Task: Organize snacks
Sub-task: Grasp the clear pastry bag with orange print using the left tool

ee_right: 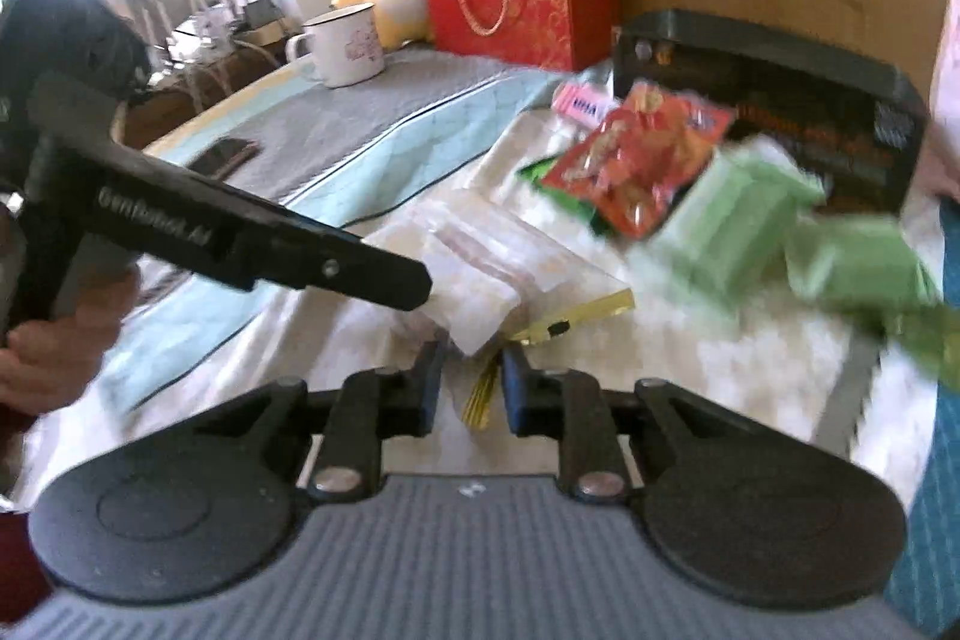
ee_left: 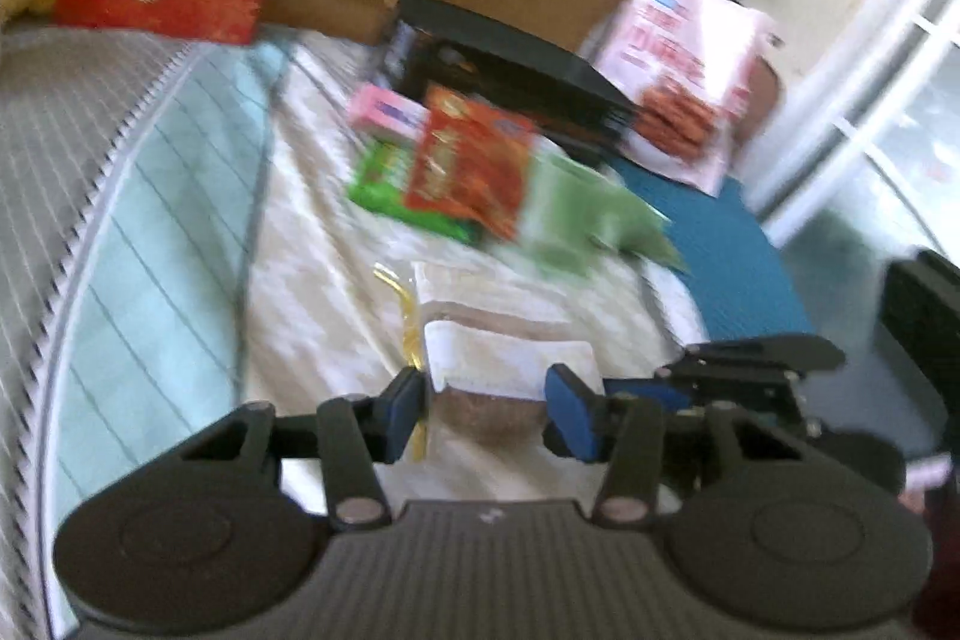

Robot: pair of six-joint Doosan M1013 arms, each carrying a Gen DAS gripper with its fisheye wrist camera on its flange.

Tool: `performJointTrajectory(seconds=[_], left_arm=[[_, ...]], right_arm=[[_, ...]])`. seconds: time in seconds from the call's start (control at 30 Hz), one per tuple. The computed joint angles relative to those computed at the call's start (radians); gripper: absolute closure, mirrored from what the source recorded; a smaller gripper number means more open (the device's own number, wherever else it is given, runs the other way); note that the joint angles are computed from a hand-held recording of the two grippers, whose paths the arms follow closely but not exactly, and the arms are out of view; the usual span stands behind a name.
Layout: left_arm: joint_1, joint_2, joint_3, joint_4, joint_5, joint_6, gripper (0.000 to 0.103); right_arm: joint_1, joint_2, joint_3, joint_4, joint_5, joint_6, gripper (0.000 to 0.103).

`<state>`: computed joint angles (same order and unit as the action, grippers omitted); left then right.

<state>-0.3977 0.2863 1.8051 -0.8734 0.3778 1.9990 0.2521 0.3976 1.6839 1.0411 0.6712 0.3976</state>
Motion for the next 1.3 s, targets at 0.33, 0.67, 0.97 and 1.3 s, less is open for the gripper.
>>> performJointTrajectory(seconds=[0.33, 0.67, 0.97, 1.3], left_arm=[[0.029, 0.053, -0.190, 0.112, 0.098, -0.165, 0.020], [0.070, 0.033, -0.054, -0.138, -0.007, -0.037, 0.020], [0.007, 0.110, -0.168, 0.272, 0.034, -0.252, 0.043], [-0.027, 0.024, -0.084, 0.203, 0.031, -0.219, 0.055]], right_arm=[[-0.120, 0.084, -0.148, 0.120, 0.328, 0.491, 0.079], [-0.089, -0.016, 0.047, 0.336, -0.003, 0.018, 0.043], [0.008, -0.023, 0.079, 0.211, -0.207, -0.222, 0.040], [0.009, -0.050, 0.099, 0.302, -0.148, -0.407, 0.060]])
